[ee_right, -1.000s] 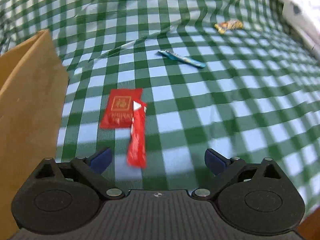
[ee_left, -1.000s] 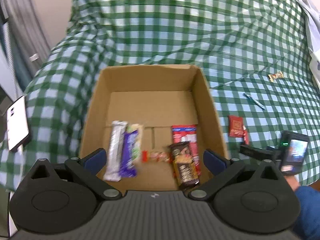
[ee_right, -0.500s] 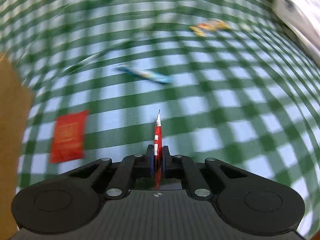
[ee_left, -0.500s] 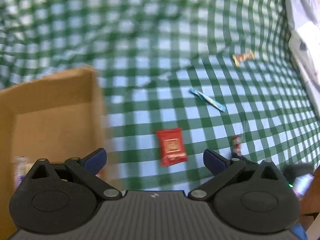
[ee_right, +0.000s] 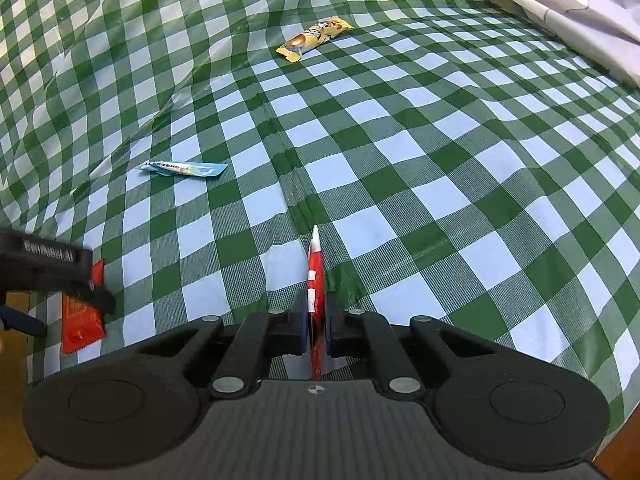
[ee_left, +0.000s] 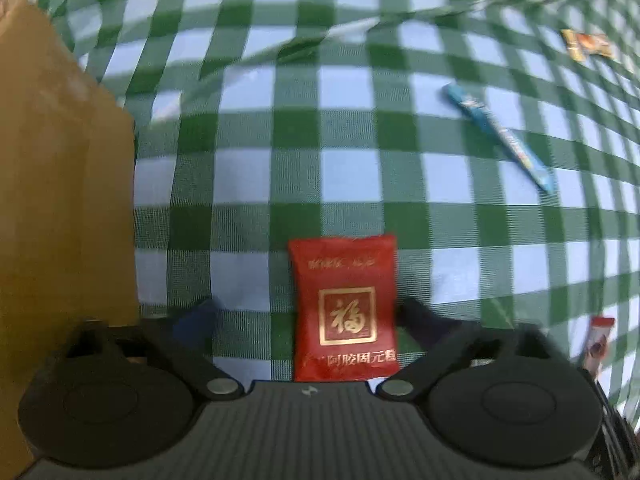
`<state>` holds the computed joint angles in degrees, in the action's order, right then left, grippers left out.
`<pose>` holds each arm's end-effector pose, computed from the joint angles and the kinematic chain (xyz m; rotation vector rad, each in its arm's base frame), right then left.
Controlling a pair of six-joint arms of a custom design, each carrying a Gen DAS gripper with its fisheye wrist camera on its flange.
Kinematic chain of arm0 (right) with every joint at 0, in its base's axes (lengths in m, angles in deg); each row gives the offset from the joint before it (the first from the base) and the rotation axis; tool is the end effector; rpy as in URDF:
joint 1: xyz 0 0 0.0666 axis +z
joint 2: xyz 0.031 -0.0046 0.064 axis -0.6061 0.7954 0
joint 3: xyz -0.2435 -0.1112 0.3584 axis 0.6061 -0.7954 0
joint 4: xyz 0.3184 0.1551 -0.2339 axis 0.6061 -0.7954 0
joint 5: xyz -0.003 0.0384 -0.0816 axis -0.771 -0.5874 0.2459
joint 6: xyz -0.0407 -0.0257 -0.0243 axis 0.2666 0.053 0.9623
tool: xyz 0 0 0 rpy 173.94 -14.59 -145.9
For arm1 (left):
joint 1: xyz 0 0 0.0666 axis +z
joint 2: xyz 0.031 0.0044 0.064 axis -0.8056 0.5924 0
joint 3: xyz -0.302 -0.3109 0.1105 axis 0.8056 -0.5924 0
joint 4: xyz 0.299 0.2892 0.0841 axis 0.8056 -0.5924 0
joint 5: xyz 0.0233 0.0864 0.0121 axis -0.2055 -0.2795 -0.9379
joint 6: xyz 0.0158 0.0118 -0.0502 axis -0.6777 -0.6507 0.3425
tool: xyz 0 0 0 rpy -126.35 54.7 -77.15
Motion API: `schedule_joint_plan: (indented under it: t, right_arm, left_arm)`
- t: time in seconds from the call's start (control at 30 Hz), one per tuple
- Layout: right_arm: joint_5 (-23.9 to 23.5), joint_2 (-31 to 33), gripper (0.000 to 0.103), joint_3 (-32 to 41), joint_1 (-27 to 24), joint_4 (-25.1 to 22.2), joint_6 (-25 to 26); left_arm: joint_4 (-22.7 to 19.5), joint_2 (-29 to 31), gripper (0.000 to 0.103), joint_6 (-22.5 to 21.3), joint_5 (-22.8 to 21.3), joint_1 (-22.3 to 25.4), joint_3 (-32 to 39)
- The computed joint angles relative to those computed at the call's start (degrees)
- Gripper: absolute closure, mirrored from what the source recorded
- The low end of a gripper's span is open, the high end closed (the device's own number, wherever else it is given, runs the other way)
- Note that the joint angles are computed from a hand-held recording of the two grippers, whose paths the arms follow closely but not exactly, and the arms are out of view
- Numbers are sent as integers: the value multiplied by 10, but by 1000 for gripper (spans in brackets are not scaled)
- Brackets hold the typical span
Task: Organize snacks
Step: 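Grasp the red square packet with the left tool while the right tool grasps the thin red stick, then carry the red packet with the left tool while the right tool carries the red stick over the box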
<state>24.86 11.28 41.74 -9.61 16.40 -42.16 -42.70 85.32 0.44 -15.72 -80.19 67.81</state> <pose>0.2815 0.1347 0.4167 0.4970 2.4539 0.1167 0.4769 -0.2340 0.4164 -0.0195 2.9428 0.0397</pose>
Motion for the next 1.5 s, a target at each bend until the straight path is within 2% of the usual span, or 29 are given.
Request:
schedule_joint_plan:
  t: [0.03, 0.07, 0.13, 0.17, 0.37, 0.47, 0.6, 0.77, 0.83, 1.03, 1.1, 1.17, 1.2, 1.23, 1.3, 1.43, 1.47, 1.5]
  right_arm:
    - [1, 0, 95, 1, 1, -1, 1]
    - [-5, 3, 95, 1, -8, 3, 9]
    - [-15, 2, 95, 7, -7, -6, 5]
    - [-17, -3, 95, 9, -5, -12, 4]
    - [17, -38, 95, 38, 49, -47, -27]
    - [42, -62, 95, 62, 105, -75, -49]
    - [95, -62, 95, 113, 227, -118, -100]
    - [141, -27, 95, 178, 371, -148, -157]
    - [148, -7, 95, 201, 411, -147, -161]
    - [144, 59, 95, 263, 503, -135, -138]
    - [141, 80, 95, 282, 519, -140, -129]
    - [141, 95, 95, 297, 529, -147, -126]
    - [144, 102, 95, 307, 534, -153, -124]
    - [150, 109, 95, 316, 539, -160, -124]
    - [161, 120, 95, 332, 549, -176, -125]
    - [175, 134, 95, 354, 558, -204, -129]
    - [178, 135, 95, 355, 562, -209, -132]
    - [181, 139, 95, 360, 564, -216, -134]
  left_arm:
    - [12, -10, 50, -25, 3, -3, -5]
    - [12, -15, 58, -46, 11, -4, -3]
    - [7, -28, 58, -46, 37, -3, -3]
    - [13, -39, 58, -49, 36, -7, -7]
    - [25, -146, 58, -72, 50, -35, -33]
    - [16, -219, 58, -65, 53, -55, -55]
    - [-27, -315, 58, -73, 28, -49, -80]
    - [-106, -420, 58, -69, -43, -28, -95]
    - [-135, -456, 58, -75, -56, 0, -97]
    - [-178, -536, 58, -156, -34, 144, -100]
    - [-183, -554, 58, -210, 8, 224, -104]
    - [-194, -565, 58, -299, 91, 357, -101]
    - [-198, -567, 58, -329, 119, 402, -99]
    - [-193, -568, 58, -338, 130, 417, -102]
    - [-197, -570, 58, -390, 177, 488, -100]
    - [-210, -571, 58, -447, 235, 564, -98]
    - [-212, -571, 58, -452, 239, 571, -99]
    - [-206, -571, 58, -433, 225, 549, -101]
